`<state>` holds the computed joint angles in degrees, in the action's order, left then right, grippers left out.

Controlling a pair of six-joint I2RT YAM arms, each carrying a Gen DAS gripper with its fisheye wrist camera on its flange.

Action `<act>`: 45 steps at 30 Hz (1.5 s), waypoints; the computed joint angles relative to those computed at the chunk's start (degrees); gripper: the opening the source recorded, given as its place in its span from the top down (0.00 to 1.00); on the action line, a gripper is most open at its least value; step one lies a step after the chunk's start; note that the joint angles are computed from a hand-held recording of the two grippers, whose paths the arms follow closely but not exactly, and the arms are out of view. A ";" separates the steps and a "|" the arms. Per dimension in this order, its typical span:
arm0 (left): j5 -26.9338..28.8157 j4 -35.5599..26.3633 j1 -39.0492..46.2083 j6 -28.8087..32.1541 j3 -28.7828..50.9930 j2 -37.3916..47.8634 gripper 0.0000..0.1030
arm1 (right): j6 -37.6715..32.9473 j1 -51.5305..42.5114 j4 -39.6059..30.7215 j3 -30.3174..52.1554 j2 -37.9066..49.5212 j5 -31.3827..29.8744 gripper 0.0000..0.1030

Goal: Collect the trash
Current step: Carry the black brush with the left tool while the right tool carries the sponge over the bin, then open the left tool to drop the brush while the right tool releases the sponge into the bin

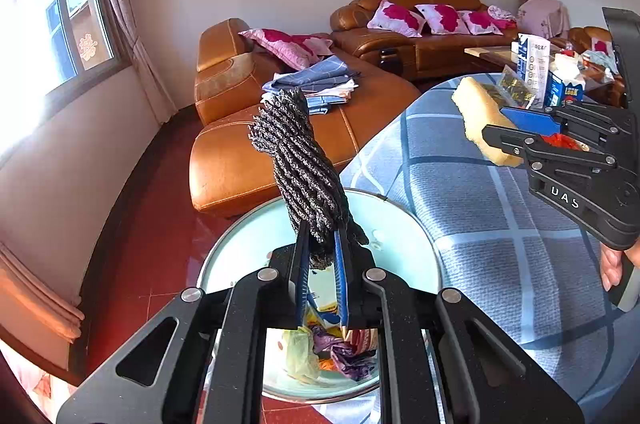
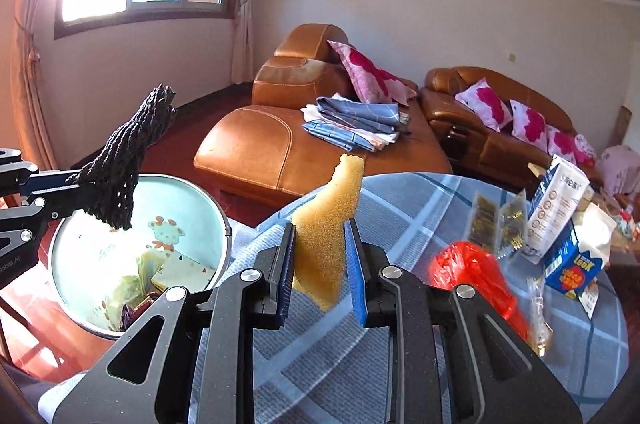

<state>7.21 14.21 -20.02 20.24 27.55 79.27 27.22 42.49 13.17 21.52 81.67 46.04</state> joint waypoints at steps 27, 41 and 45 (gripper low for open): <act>1.83 -1.26 7.66 1.66 2.32 3.43 0.89 | -9.90 3.39 4.02 8.02 11.70 -1.41 0.76; 1.30 -1.80 8.05 2.42 3.03 4.81 0.89 | -11.72 4.23 5.10 8.37 12.65 -1.97 0.76; 1.43 -1.85 8.11 2.47 3.35 5.28 0.89 | -11.88 4.42 5.05 8.43 12.77 -1.91 0.76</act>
